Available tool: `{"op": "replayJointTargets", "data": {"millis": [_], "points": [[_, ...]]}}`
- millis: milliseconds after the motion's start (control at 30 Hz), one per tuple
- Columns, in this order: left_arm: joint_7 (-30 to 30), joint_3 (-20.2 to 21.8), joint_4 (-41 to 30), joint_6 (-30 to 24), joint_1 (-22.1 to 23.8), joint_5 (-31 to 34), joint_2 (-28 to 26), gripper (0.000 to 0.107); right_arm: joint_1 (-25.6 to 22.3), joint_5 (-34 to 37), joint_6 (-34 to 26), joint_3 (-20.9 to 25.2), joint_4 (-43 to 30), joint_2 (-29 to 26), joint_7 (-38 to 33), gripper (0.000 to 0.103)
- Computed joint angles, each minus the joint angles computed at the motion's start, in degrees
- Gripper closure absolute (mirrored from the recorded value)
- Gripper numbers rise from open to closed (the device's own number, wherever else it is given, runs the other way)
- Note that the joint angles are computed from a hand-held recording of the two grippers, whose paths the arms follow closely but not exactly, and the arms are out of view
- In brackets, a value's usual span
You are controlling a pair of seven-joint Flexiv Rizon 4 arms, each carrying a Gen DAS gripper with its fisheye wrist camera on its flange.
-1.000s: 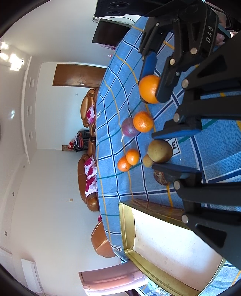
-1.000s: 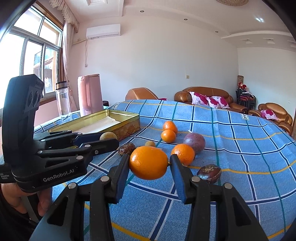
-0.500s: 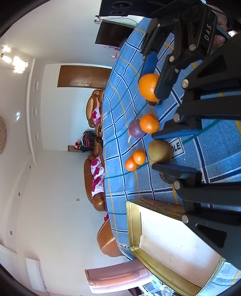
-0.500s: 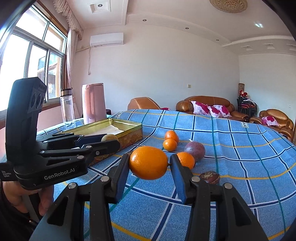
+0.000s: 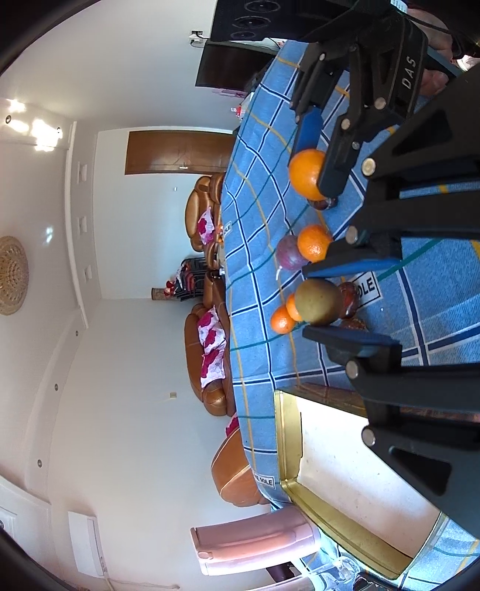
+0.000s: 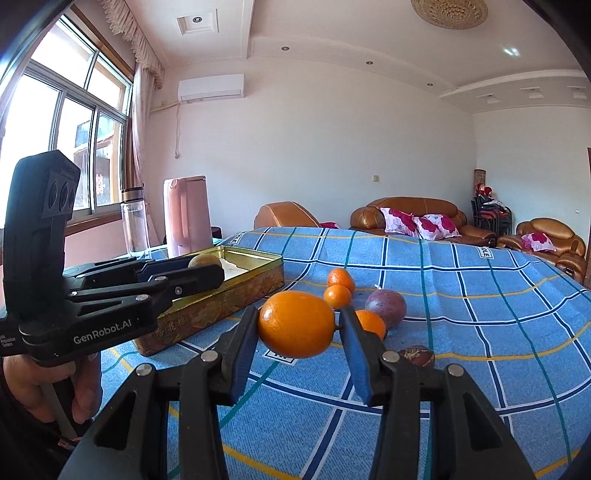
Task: Organize fruits
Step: 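Lift the yellow fruit with the left gripper while the right gripper lifts the orange, then carry the yellow fruit and the orange over the tin tray with both grippers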
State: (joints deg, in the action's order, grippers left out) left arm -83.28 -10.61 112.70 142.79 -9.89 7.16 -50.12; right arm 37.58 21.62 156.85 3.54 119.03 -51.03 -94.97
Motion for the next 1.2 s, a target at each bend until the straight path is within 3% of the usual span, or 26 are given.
{"op": "replayJointTargets", "data": {"millis": [567,1200], "points": [[-0.29,0.80,0.61,0.44,0.45,-1.94,0.81,0.080,0.04,-0.58,-6.01,-0.24,-0.61,3.24,-0.15,0.056],[-2.62,2.43,2.26,-3.00,3.30,-5.58,3.09,0.080,5.38,0.94,-16.64,-3.24,-6.27,6.37,-6.46,0.056]]}}
